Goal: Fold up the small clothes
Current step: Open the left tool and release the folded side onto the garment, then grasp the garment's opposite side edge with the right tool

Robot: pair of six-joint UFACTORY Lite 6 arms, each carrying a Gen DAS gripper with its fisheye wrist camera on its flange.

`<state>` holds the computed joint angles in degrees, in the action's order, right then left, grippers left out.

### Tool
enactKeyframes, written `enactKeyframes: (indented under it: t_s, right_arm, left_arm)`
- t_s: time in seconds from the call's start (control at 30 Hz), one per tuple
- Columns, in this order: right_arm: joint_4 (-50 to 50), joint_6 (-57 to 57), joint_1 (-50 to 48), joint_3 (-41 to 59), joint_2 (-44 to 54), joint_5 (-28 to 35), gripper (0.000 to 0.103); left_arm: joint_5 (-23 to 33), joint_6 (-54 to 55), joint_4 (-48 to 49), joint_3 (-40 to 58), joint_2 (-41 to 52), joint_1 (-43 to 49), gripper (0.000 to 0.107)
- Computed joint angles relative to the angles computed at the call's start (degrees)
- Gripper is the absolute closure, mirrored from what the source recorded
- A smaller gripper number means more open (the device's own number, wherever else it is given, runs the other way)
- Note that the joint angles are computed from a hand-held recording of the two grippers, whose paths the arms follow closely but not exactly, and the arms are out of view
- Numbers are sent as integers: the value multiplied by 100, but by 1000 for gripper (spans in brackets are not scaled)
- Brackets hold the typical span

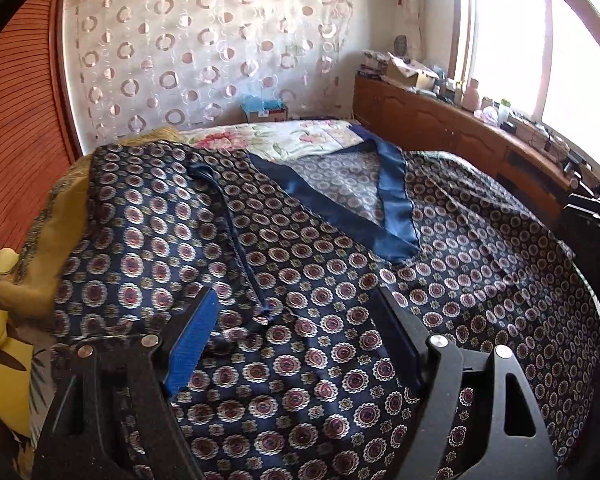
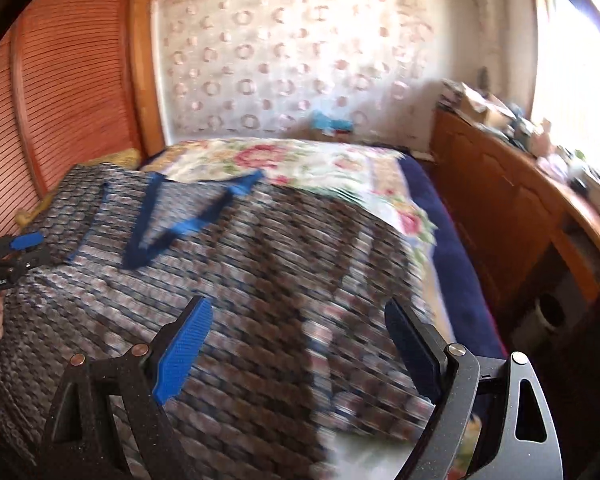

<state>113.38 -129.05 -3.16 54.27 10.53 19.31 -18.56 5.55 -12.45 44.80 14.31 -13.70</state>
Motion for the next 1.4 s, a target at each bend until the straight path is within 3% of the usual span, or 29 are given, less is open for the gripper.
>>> enactKeyframes:
  t_s: [0.13,0.23,0.43,0.57,0.7,1.0,1.23,1.4]
  right_arm:
    - [-208,185,-435,79,176,-115,14]
    - [-1164,1196,-665,349,379,-103,15]
    - [-2765,2890,-1009,770,824,248,29]
    - [-3289,3365,-1145,749,836,472,36]
    - [-3673,3525,-1384,671,747,674,37]
    - [-3958,3701,-1742,756,909,1054,50]
    - [-3263,3082,-1632,523,679,721,92]
    - [-2903,2663,-1550,448,211,624,95]
  left_arm:
    - [314,676,-583,442,465,-154,28]
    - [494,860,-748,663,706,-181,28]
    - [977,1915,-1720,1113,1113,-244,27]
    - [1073,1263,-1036,1138,1140,-222,20]
    - [1228,1288,-955,1307,1294,-262,4]
    - [1270,1216,-875,1331,1297,-216,4]
    - [1257,1449,-1165,1350,1319,-239,4]
    - [1271,1494,-1229,1402,1354,-234,4]
